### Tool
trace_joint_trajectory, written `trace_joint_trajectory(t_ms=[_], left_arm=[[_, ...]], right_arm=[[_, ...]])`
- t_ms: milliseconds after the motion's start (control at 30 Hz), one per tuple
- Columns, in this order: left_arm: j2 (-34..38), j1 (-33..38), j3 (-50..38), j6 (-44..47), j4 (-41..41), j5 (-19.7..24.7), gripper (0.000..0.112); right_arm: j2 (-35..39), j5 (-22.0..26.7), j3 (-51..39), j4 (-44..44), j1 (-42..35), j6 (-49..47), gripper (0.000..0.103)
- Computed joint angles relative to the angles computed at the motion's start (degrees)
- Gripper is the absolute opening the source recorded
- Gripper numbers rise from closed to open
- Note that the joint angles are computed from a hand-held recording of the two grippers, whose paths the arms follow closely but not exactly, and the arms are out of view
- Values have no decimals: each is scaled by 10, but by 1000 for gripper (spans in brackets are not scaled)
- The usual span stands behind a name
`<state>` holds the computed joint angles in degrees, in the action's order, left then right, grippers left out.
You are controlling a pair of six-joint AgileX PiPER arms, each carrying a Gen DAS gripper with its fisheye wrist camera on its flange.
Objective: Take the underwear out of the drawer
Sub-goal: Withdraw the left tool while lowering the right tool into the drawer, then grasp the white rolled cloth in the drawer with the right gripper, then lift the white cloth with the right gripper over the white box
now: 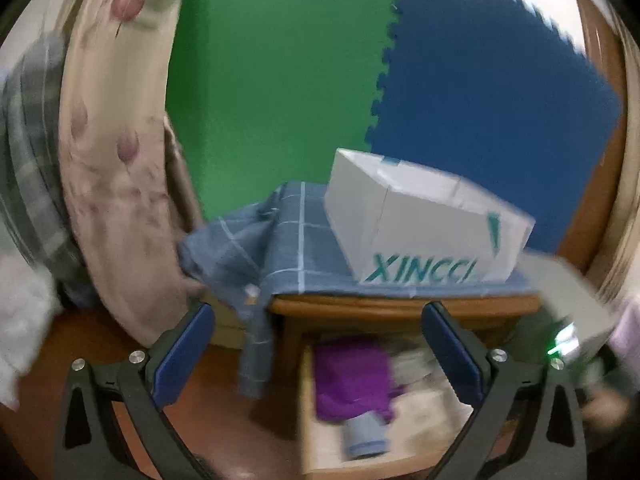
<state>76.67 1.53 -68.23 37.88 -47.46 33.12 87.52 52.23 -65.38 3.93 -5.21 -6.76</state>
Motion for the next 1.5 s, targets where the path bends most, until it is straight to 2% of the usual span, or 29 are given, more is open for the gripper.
trace_joint_trajectory(t_ms=[100, 233, 400, 467, 533, 567, 600, 667, 800, 933, 1000, 1233, 1333, 1500], left_arm=[[12, 21, -10, 22, -43, 43, 102], [-4, 34, 17, 103, -117, 60, 102], [-20, 36, 36, 154, -152, 70, 102], [-20, 37, 36, 159, -162, 75, 102], [-16, 39, 32, 153, -165, 84, 102], [-14, 39, 31, 152, -165, 85, 102], [-12, 37, 29, 148, -161, 85, 102], [-9, 31, 26, 137, -146, 80, 102], [-5, 18, 24, 119, -119, 70, 102], [0, -4, 24, 98, -79, 49, 102], [4, -15, 23, 85, -58, 40, 102], [34, -63, 9, -11, 49, 10, 102], [52, -85, 0, -63, 110, 3, 102], [72, -103, -10, -117, 168, 9, 102]], right_arm=[[52, 0, -26, -25, 21, 41, 72], [115, 14, -56, -54, 30, 81, 71], [166, 76, -109, -62, 26, 83, 68], [184, 98, -125, -96, 33, 100, 56], [208, 126, -149, -100, 26, 106, 53], [216, 135, -158, -106, 26, 103, 40], [222, 141, -163, -128, 32, 97, 34], [224, 146, -169, -126, 29, 80, 29], [182, 112, -124, -136, 32, 66, 22], [81, 63, -51, -116, 29, 68, 21], [31, 57, -34, -110, 38, 63, 21], [-103, 83, -45, -79, 69, 63, 21], [-111, 90, -68, -85, 86, 88, 21], [-122, 144, -163, -123, 109, 125, 21]])
